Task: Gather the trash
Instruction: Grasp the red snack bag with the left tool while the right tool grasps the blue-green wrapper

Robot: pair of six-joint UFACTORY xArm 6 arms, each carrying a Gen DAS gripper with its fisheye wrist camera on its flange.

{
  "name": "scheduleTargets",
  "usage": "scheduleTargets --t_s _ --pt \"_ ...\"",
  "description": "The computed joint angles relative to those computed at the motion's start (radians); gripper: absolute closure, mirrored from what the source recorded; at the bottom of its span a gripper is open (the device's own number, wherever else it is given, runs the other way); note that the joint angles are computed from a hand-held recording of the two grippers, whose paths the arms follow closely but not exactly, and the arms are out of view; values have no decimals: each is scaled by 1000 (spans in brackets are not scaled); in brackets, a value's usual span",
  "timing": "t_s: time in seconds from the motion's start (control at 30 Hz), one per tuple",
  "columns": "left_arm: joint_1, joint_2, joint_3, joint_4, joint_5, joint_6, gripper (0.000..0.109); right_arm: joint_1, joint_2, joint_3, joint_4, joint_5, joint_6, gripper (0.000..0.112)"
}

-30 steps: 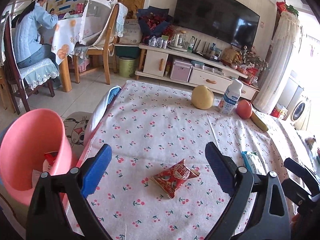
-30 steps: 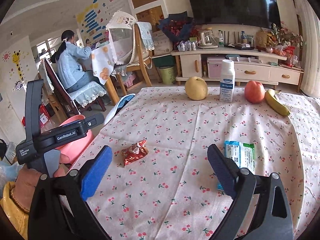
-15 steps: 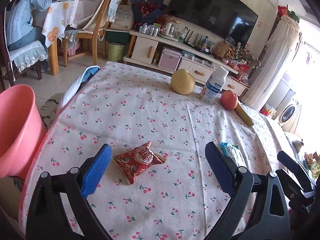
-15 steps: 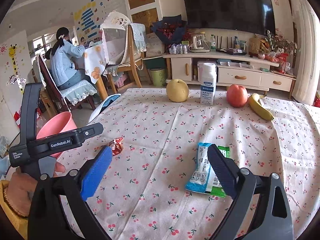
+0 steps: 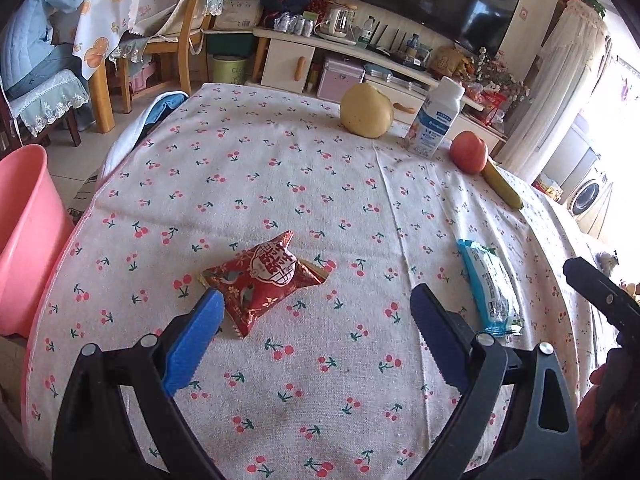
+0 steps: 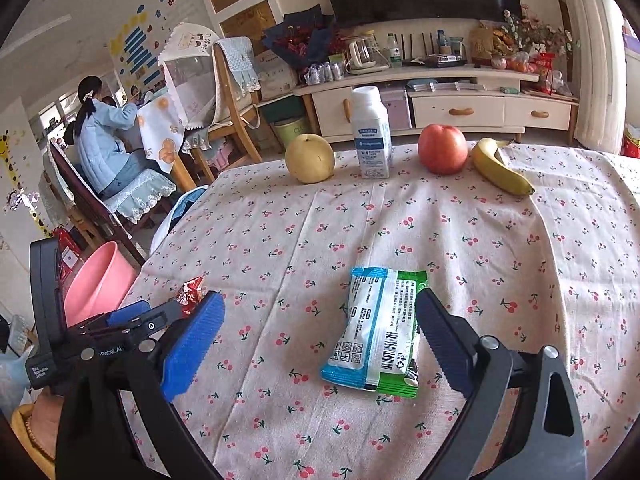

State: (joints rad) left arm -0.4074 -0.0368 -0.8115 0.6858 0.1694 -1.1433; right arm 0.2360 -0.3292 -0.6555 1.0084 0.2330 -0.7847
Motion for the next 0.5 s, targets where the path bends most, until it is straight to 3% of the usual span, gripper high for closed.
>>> scheduleTargets --t_s 0.3,0.43,0.5 --pt "15 60 -46 15 38 5 14 41 133 -32 -283 -39 223 17" --pt "16 90 -79 -12 98 18 14 30 190 -58 -327 -38 272 17" --pt "28 102 -84 -46 80 30 14 24 216 -69 -322 -41 284 17"
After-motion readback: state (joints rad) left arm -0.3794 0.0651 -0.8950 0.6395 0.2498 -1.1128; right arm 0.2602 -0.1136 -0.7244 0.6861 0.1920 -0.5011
